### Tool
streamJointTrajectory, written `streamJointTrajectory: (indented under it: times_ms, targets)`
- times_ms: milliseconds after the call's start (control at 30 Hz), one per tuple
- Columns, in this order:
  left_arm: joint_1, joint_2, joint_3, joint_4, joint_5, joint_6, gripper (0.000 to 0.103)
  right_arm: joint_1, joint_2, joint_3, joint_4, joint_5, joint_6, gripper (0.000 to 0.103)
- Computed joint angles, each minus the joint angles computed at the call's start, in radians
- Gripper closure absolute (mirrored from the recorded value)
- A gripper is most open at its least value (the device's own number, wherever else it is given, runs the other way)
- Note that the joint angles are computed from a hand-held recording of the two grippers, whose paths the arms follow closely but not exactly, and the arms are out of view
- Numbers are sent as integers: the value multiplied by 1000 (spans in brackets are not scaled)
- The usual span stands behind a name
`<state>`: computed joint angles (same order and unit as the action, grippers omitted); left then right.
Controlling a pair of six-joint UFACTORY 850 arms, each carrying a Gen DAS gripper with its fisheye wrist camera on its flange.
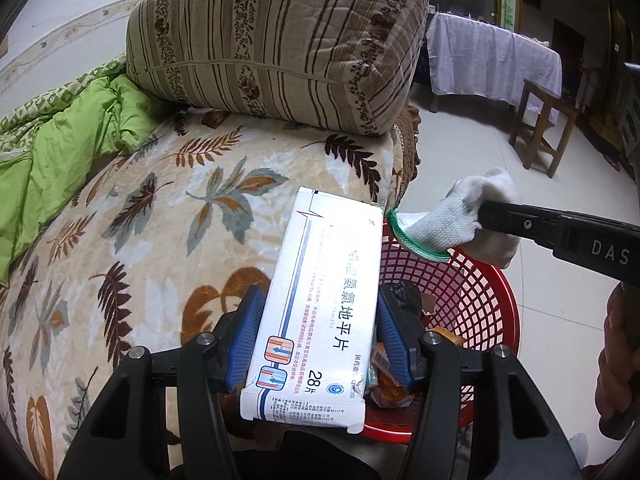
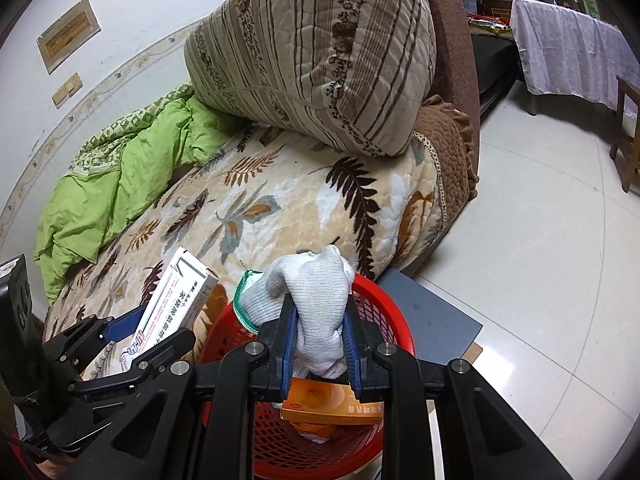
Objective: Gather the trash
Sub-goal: 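Open both tools over the red basket to drop the box and glove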
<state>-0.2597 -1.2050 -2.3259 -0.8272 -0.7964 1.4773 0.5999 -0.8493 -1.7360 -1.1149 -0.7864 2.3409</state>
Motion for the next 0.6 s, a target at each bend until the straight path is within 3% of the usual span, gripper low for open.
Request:
streamJointTrajectory:
  times_ms: [100,167,233,367,433,467,533,600]
  targets:
    - [-1,-12,-21,11,-20,-14,48,-3,-2,-4,13,-1,-15,78]
    - [-2,-28,-51,27,-46,-37,48,-3,-4,-9,30,-8,-29,70]
    - [-1,-37,-67,31,-61,-50,44,-2,-5,-14,41,-23,-40,50]
    - [10,-28,-60,-5,-68,-49,38,4,-8,-31,48,-54,-62,49]
    - [25,-1,-22,-61,-63,-14,36,14,-20,-67,66,-118,-89,49]
    - [35,12,-4,-94,-66,9,29,23,-40,-113,88,-185,-133,49]
    - [53,42,36,-140,-53,47,23,40,-77,-193,98,-277,-187,28]
    - [78,74,78,-197,-48,92,19,55,-122,-284,97,-345,-232,17]
